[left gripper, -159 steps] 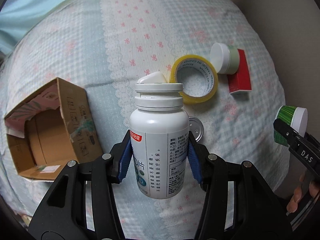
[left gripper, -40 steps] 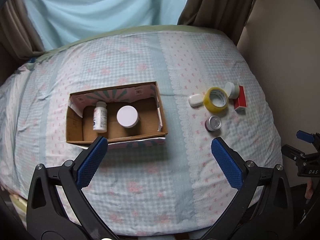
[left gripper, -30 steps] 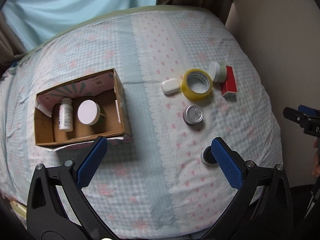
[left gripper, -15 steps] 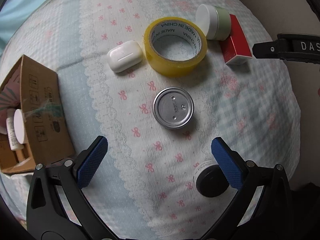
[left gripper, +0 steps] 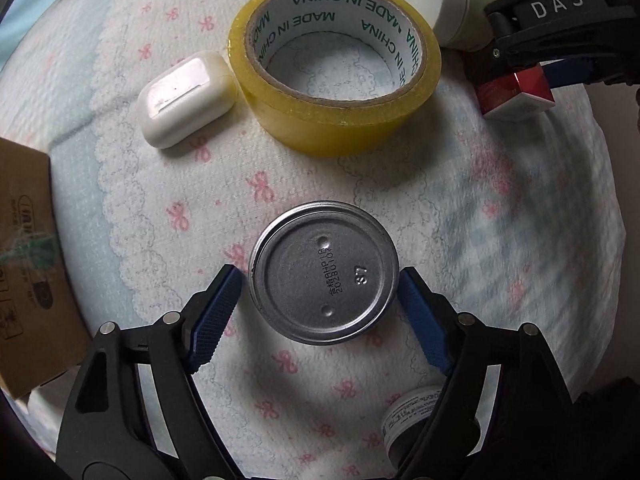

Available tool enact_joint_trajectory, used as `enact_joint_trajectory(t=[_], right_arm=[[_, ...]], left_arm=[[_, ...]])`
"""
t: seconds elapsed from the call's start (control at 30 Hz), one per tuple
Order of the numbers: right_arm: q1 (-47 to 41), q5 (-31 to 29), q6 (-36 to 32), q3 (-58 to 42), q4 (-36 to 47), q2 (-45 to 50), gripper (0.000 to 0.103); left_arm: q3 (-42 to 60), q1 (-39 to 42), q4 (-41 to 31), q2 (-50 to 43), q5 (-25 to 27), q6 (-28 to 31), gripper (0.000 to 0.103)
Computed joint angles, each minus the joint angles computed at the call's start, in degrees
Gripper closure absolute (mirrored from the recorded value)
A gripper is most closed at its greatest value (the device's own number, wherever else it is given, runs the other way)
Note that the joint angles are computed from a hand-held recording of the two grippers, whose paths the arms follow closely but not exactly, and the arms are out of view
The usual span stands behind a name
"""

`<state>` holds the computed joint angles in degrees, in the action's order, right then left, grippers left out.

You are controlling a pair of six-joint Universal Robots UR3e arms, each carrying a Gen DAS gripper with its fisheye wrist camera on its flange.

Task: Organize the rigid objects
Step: 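Grasp the silver tin with the left tool while the right tool grasps the red box, then carry the tin and red box into the cardboard box and release both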

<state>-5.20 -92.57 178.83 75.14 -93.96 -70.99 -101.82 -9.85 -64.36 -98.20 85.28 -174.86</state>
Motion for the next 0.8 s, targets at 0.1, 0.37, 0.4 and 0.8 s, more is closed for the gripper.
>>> enact_joint_trajectory(t=[0.1, 0.37, 0.4, 0.8], right_arm=[[0.3, 0.0, 0.7, -1.9, 0.4, 2.1, 0.039], [2.2, -0.8, 3.4, -13.5, 4.9, 9.3, 0.063], [2.0, -0.4, 3.4, -13.5, 4.7, 9.4, 0.063], [-1.3, 2.8, 1.9, -3.9, 2.1, -0.1, 0.064]], left_arm=[[-0.4, -1.0, 1.4, -0.1, 0.6, -0.9, 0.034], [2.6, -0.7, 1.8, -2.2, -0.2, -2.0, 0.052], [2.9, -0.9, 1.6, -2.2, -0.1, -2.2, 0.052], [0.4, 1.0, -1.9, 5.6, -1.4, -0.4, 0.052]])
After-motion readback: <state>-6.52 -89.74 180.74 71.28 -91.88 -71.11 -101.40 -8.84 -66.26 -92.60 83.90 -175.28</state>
